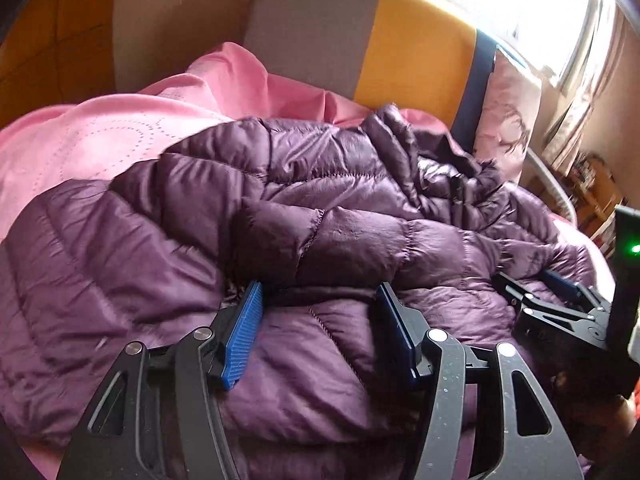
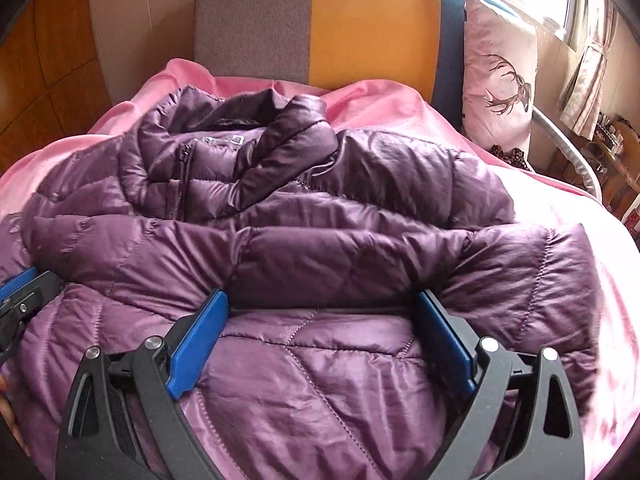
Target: Fold large clothes
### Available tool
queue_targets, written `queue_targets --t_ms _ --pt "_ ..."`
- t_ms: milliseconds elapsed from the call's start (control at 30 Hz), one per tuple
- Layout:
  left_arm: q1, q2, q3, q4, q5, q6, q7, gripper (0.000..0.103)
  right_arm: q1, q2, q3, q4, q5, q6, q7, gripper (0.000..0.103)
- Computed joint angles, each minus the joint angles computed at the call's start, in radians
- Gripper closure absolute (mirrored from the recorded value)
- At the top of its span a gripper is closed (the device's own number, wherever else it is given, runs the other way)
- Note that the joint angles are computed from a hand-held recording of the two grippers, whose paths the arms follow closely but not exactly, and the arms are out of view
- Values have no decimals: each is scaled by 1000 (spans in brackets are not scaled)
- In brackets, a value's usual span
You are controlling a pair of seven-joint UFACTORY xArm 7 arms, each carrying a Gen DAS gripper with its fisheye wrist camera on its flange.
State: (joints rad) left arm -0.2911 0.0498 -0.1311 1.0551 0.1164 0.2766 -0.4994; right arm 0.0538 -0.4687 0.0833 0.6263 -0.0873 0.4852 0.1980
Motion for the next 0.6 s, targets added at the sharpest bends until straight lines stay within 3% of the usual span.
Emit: queue_targets --t_ms 33,67,133,333,500,600 --pt "2 -31 -3 -25 -39 -5 10 41 8 -32 -12 -6 15 18 -5 7" --pt "5 -64 -4 -54 -61 -17 4 29 10 -67 -15 -20 24 24 -1 6" --pt "26 -157 -9 -137 -25 -43 -94 23 23 -154 -25 -54 49 55 -4 6" --pt "56 -440 27 -403 -185 -21 -139 23 91 -397 -34 -138 134 262 -23 4" --pt "112 -692 112 -625 -262 38 -155 26 149 -572 30 -213 146 378 -18 4" --pt "188 -820 160 -705 -272 72 -139 28 188 -639 57 -247 154 416 -7 4"
